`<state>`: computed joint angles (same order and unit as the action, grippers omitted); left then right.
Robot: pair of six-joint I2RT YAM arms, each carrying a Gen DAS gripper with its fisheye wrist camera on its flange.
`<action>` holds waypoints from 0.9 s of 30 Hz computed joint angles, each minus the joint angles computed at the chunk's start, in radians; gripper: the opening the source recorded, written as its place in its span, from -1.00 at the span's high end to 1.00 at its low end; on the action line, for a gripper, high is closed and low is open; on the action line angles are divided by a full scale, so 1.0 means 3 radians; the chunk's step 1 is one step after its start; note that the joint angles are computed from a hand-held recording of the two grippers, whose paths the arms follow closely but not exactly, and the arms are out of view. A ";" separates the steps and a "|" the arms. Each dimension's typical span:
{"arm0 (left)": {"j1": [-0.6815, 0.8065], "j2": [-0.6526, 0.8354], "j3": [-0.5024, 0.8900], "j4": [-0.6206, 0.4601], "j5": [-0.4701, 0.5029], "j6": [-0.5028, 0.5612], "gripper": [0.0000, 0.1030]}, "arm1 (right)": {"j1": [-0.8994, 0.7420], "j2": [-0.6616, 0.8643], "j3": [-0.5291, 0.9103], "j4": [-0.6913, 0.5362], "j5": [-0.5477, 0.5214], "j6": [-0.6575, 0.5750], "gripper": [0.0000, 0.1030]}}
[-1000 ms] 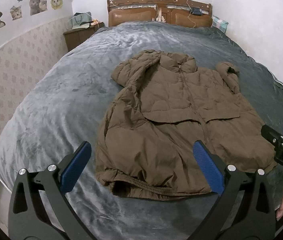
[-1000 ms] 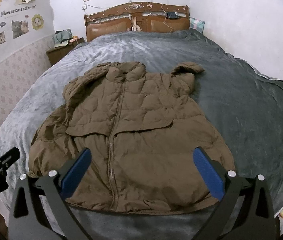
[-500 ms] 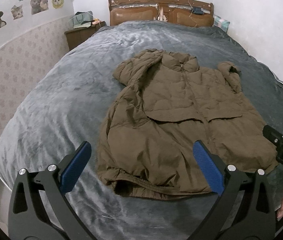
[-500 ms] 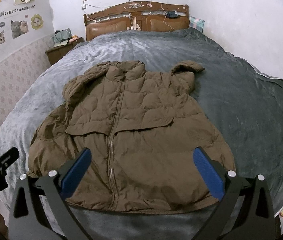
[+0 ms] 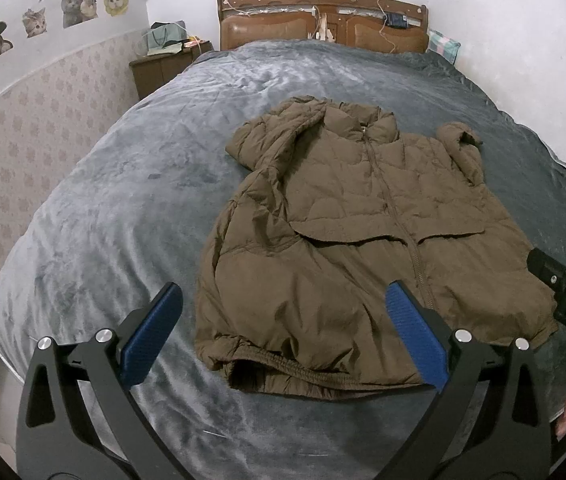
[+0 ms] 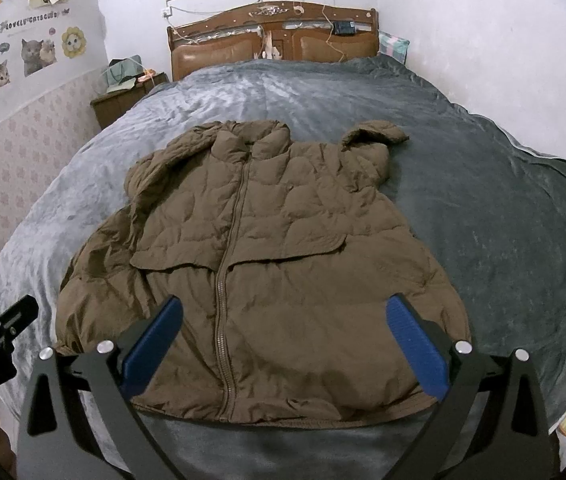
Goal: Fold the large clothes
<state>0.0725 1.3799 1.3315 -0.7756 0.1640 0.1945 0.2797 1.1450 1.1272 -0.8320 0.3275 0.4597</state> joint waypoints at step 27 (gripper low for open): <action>-0.0036 0.0054 -0.0007 0.0008 -0.0082 -0.0013 -0.94 | 0.0043 0.0056 -0.0033 0.0023 0.0026 0.0060 -0.97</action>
<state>0.0617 1.3961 1.3294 -0.7731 0.1394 0.1906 0.2926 1.1617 1.1173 -0.8251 0.3354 0.4779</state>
